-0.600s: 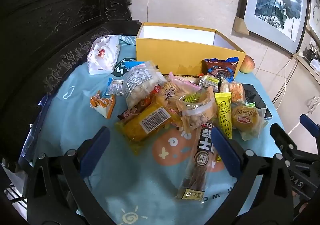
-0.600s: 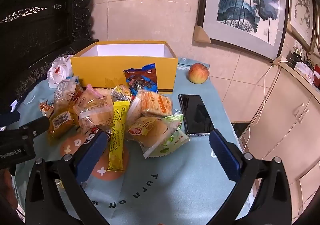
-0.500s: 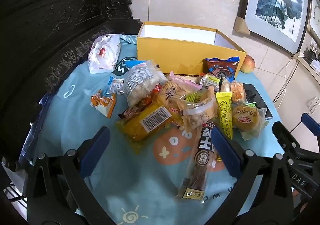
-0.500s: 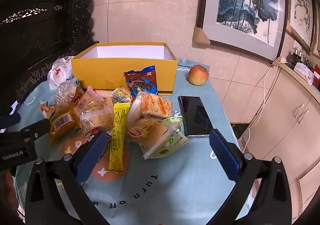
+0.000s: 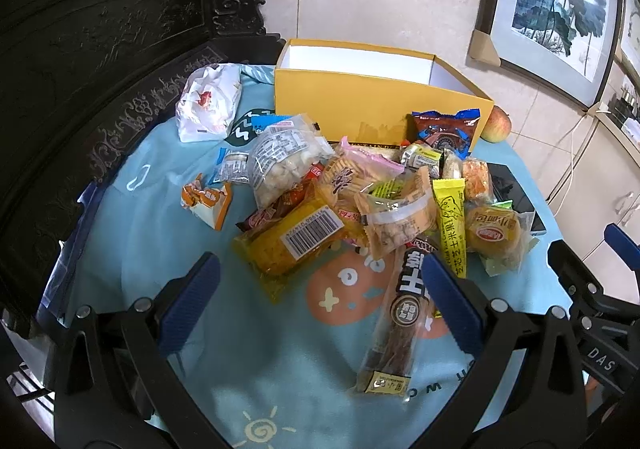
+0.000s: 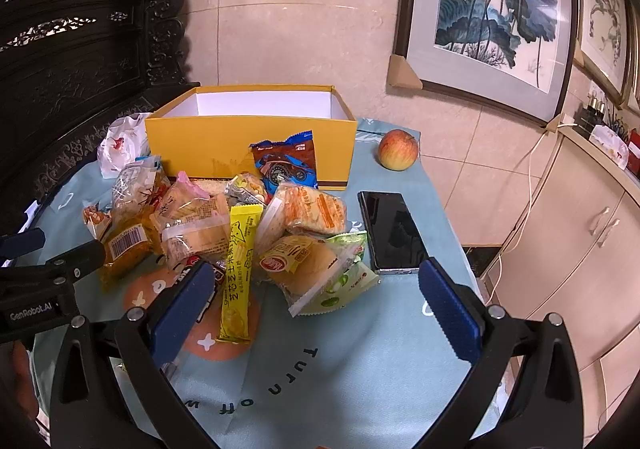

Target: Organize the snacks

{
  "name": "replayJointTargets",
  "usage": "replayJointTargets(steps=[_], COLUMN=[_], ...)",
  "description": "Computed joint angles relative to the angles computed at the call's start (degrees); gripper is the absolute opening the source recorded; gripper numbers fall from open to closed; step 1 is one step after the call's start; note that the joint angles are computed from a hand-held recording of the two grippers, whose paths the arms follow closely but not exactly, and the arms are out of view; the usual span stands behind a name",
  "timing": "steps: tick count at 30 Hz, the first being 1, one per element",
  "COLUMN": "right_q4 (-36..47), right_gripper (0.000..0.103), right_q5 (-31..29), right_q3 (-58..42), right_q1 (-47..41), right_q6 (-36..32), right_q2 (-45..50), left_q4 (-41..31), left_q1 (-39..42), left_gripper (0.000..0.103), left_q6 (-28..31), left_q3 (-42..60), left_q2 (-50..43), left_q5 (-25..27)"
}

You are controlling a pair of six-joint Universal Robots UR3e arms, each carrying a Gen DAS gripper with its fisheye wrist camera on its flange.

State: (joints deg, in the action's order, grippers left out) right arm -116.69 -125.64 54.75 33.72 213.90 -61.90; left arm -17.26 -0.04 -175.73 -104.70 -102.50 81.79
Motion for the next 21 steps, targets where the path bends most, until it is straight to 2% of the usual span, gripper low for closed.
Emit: replayJointTargets(steps=[21], right_q4=[-0.19], right_gripper=[0.102], right_q5=[0.01], right_q3=[0.14], right_q1=[0.01], right_q6=[-0.12], right_q2=[-0.05], left_q4=[2.98], left_q1=[-0.09], left_gripper=[0.101], left_q6=[0.87], left_q3=[-1.01], left_q2=[-0.32], left_q5=[0.70])
